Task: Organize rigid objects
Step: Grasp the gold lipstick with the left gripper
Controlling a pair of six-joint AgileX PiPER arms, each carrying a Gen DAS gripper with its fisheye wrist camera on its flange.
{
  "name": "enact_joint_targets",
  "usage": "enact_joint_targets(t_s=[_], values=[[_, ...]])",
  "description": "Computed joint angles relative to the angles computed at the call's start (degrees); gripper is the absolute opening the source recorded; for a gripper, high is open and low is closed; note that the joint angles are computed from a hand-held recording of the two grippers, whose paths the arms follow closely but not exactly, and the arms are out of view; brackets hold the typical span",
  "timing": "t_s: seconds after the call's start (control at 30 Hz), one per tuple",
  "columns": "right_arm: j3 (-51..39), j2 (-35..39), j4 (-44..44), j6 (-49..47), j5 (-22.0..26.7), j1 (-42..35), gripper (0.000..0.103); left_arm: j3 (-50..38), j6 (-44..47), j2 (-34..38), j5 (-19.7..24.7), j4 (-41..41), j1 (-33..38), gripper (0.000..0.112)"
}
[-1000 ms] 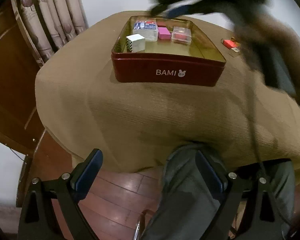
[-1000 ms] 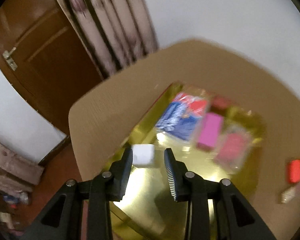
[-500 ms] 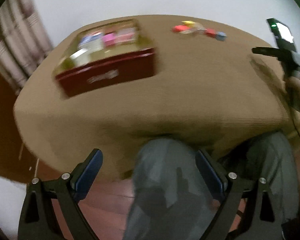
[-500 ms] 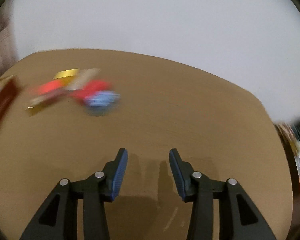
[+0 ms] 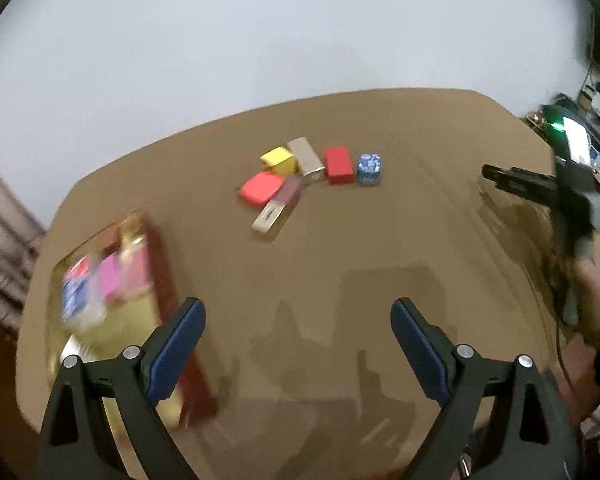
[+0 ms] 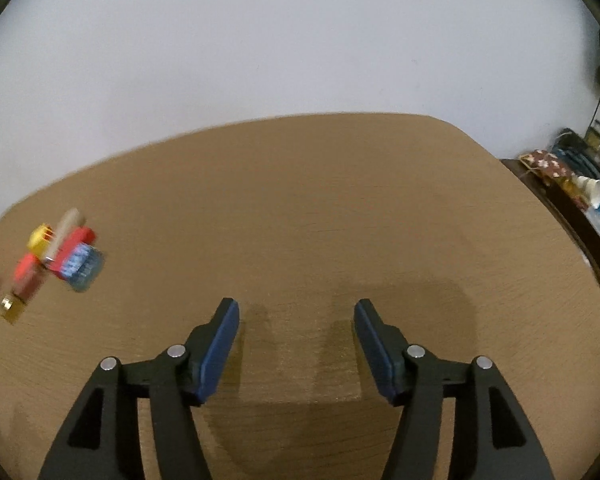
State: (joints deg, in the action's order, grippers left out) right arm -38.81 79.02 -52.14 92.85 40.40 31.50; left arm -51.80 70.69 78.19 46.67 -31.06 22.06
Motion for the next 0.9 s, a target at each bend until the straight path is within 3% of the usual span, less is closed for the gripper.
enact_joint_targets(t_s=[0.07, 0.17, 0.4, 0.67, 0.7, 0.77, 0.8, 0.9], values=[[0.3, -0.4, -1.2, 0.8, 0.6, -0.3, 0.064, -3.3, -5.9, 5.8, -5.3, 3.2, -5.6, 0.092], [-0.3, 0.4, -2.4, 1.5, 2.9, 3.1, 0.064, -8.9, -13.5, 13.5, -7.8, 7.6, -9.6, 0.092], [-0.5, -0.7, -3.2, 6.9, 6.1, 5.9, 0.064, -21.1, -21.4, 26.2, -3.1, 9.9, -11.9, 0.092], [-0.4, -1.7, -1.7, 4.4, 2.6, 3.6, 0.064, -25.1, -24.2, 31.0, -2.8, 11.2, -14.3, 0.091], [-0.4, -1.7, -1.7, 4.4, 2.5, 3.6, 0.064, -26.3, -25.5, 32.5, -3.2, 12.5, -15.0, 0.088], [-0.4, -1.8, -1.5, 4.2, 2.2, 3.5, 0.065, -26.8, -26.1, 33.4, -3.1, 13.7, -15.3, 0.068], [-0.3, -1.8, -1.4, 4.1, 2.1, 3.5, 0.065, -28.0, -27.4, 34.7, -1.8, 14.8, -15.6, 0.049], [-0.3, -2.0, -1.2, 3.8, 1.8, 3.2, 0.065, -28.8, -27.1, 35.7, -0.2, 13.3, -14.9, 0.043]])
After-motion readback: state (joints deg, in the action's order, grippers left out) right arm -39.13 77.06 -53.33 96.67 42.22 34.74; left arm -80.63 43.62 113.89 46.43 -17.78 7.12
